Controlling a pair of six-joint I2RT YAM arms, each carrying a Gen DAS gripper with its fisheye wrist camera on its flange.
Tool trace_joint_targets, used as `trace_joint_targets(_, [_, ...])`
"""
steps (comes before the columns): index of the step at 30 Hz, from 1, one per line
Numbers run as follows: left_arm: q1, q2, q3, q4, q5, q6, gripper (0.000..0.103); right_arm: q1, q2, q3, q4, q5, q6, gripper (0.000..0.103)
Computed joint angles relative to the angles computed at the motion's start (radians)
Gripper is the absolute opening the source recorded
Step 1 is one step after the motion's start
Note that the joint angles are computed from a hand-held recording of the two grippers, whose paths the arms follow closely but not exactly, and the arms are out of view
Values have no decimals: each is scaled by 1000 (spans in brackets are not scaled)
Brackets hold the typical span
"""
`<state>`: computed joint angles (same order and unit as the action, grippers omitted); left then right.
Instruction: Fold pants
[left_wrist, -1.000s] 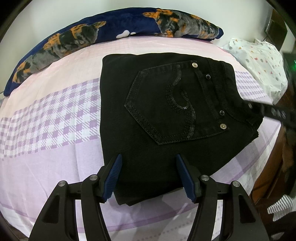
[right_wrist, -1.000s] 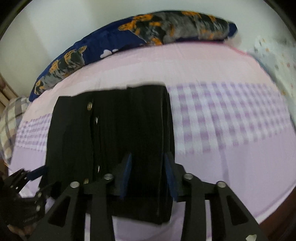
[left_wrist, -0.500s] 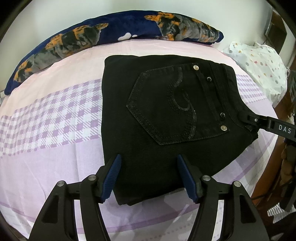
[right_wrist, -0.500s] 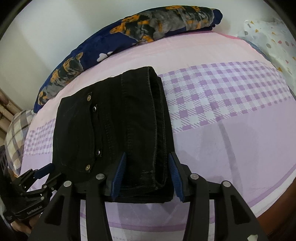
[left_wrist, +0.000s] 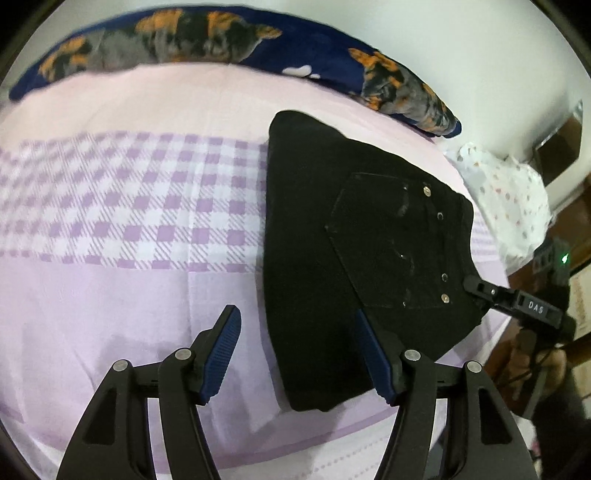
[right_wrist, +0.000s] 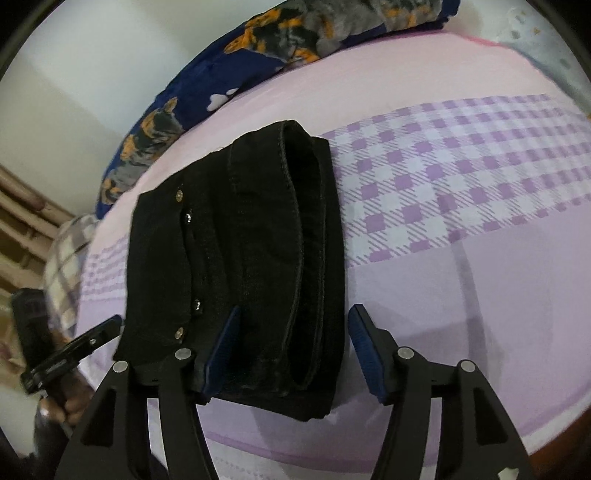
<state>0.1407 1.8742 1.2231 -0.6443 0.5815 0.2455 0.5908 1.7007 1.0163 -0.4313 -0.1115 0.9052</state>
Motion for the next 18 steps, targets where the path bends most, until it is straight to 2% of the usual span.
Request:
trace_joint_targets(10, [0,162,191,-137,103,6,65,-165,15,-57,133,-262,-88,57])
trace_joint_targets(18, [-3,298,361,-245,214,30,68,-276,111,-55,257,-509,-134,55])
